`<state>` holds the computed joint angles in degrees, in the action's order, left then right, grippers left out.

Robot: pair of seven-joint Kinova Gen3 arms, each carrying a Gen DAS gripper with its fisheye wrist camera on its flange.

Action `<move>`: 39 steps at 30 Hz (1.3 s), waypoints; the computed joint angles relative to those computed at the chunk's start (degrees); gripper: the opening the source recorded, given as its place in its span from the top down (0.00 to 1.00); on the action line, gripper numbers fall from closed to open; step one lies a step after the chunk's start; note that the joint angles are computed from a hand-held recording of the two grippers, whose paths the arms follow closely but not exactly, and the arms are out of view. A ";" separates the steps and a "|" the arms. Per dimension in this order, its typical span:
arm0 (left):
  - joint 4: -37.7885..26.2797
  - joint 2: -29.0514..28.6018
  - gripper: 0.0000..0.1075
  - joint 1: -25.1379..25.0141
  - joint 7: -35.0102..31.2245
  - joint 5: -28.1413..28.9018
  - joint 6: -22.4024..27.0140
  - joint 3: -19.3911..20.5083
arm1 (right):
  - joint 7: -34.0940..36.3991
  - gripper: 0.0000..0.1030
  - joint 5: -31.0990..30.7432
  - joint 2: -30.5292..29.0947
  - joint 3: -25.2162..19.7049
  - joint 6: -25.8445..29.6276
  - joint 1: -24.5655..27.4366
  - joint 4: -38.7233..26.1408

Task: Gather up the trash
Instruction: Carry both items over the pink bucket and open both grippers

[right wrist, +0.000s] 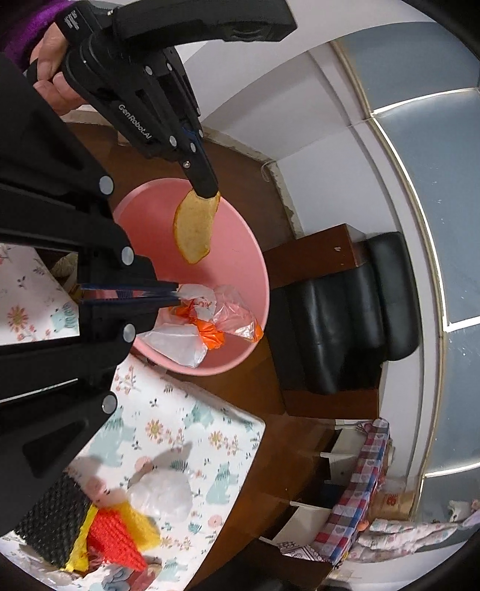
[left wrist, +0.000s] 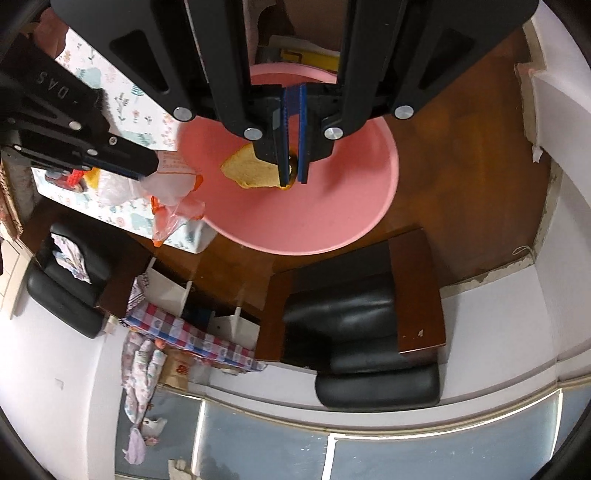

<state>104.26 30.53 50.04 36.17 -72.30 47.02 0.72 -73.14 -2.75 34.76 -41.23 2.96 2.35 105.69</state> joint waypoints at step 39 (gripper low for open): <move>3.25 1.61 0.86 -2.11 -0.29 2.37 -7.67 -4.29 | 0.22 0.76 -1.62 6.30 8.28 1.40 -10.18 -6.68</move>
<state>107.52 32.14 47.93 35.88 -69.94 39.35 -3.58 -72.92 -4.37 41.06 -32.96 4.37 -7.83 99.01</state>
